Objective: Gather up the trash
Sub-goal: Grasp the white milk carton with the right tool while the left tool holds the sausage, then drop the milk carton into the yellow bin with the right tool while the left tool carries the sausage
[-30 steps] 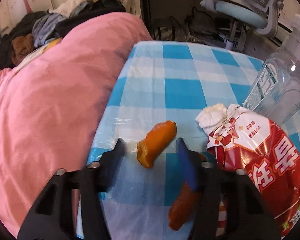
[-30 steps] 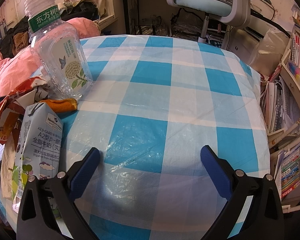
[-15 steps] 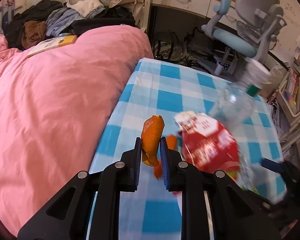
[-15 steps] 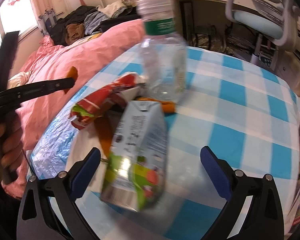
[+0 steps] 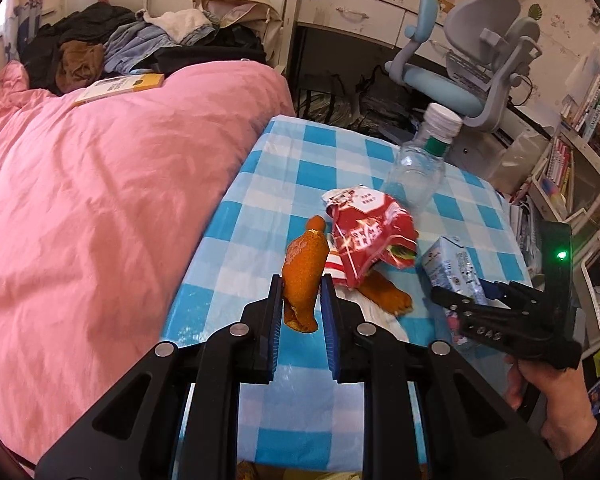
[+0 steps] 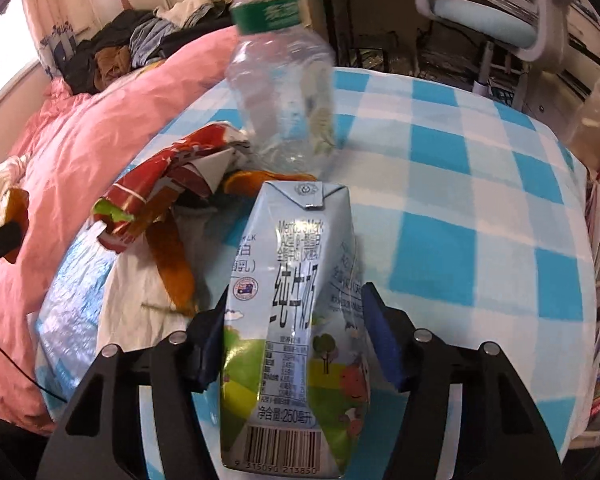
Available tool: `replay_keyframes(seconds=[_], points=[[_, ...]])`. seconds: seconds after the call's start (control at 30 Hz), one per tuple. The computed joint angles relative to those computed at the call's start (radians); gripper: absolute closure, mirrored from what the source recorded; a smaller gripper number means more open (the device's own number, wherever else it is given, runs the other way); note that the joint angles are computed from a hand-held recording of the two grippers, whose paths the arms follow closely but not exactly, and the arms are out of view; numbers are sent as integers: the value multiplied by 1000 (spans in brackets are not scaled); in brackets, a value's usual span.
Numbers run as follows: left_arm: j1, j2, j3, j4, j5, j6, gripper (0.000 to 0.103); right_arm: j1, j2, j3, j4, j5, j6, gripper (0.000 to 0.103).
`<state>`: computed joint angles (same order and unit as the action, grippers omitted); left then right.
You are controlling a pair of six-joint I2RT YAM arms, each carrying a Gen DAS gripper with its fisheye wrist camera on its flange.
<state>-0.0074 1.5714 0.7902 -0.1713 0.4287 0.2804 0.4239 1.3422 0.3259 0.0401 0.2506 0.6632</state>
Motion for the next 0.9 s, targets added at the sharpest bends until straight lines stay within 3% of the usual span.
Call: replay_keyframes(seconds=[0.13, 0.27, 0.4, 0.5, 0.57, 0.7, 0.9], points=[[15, -79, -74, 3, 11, 19, 85, 6, -200, -109, -33, -37, 63, 43], [24, -181, -159, 3, 9, 39, 85, 100, -463, -169, -178, 4, 155, 43], [35, -306, -249, -5, 14, 63, 85, 314, -658, -186, -325, 144, 313, 43], [49, -388, -296, -24, 23, 84, 85, 506, -693, -182, -386, 281, 458, 43], [59, -448, -327, -42, 31, 99, 85, 633, -692, -178, -421, 368, 561, 43], [80, -528, -363, -84, 56, 124, 85, 918, -532, -139, -450, 540, 819, 43], [119, -609, -397, -142, 90, 158, 85, 1145, -265, -86, -411, 606, 1065, 43]])
